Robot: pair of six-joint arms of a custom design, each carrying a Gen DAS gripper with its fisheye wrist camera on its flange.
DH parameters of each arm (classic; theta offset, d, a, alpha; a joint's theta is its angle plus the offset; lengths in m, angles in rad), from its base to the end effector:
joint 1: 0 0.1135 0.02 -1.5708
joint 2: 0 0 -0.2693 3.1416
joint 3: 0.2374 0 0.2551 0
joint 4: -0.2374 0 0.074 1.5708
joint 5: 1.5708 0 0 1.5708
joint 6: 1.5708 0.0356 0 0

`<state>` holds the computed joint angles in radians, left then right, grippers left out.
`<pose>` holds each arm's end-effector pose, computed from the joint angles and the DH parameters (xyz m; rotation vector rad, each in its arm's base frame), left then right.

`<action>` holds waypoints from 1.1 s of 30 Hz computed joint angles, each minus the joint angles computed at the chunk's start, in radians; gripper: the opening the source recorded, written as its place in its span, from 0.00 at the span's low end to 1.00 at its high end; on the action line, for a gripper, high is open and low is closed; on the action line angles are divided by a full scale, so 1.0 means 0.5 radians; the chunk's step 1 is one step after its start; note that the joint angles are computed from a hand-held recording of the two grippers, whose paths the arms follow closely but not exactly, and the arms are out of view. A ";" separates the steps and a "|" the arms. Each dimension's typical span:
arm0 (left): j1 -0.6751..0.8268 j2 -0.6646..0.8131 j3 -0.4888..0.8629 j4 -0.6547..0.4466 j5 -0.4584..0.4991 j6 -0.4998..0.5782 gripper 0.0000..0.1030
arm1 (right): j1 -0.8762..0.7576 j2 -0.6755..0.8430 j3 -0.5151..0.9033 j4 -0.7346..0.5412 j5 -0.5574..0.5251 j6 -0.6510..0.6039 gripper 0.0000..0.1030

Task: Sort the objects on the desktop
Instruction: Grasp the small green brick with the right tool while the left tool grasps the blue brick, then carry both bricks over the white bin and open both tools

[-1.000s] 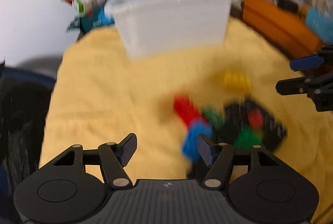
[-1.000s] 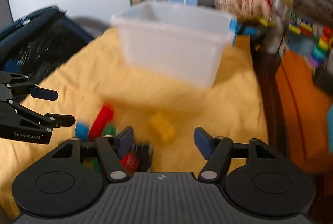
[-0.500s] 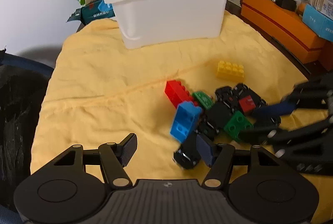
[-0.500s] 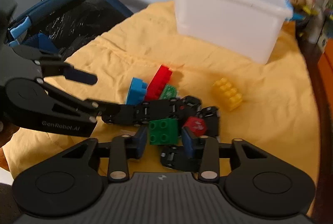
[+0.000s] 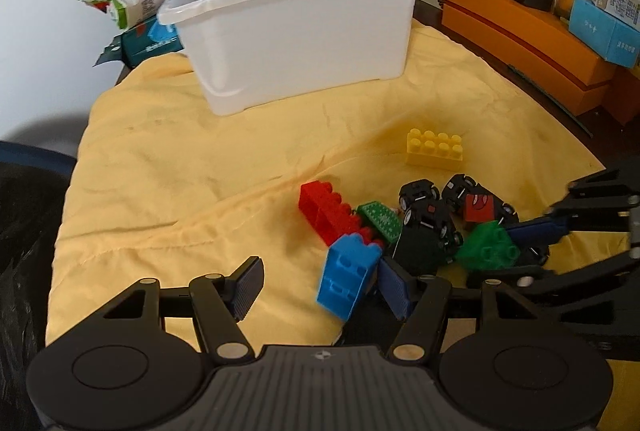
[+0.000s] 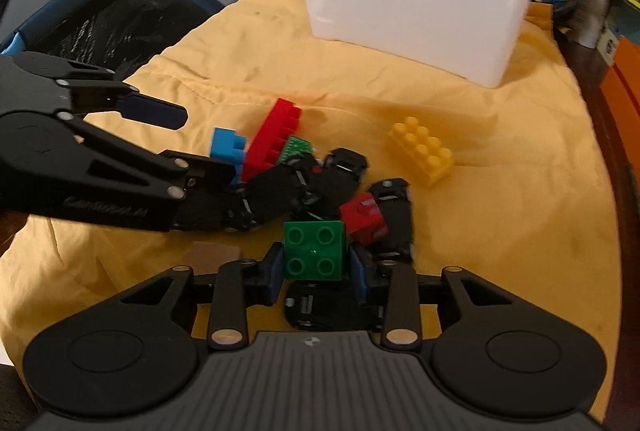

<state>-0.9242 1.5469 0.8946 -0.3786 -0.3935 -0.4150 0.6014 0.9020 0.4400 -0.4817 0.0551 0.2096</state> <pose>0.1928 -0.2328 0.1882 0.4926 2.4363 -0.0384 0.1380 0.0923 0.1793 -0.4707 2.4881 0.2598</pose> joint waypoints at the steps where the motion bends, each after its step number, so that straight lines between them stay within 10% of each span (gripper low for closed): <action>1: 0.020 0.018 0.008 0.011 0.047 0.022 0.51 | -0.014 -0.021 -0.001 -0.020 0.000 0.001 0.36; 3: 0.065 0.049 0.033 0.002 0.177 0.023 0.32 | -0.030 -0.051 0.000 -0.057 0.017 0.004 0.36; 19: -0.017 -0.031 0.411 -0.532 -0.291 -0.120 0.32 | -0.195 -0.076 0.194 -0.150 0.036 -0.154 0.36; 33: 0.095 0.168 0.914 -0.500 -0.436 0.155 0.32 | -0.590 0.195 0.694 0.078 -0.089 -0.432 0.36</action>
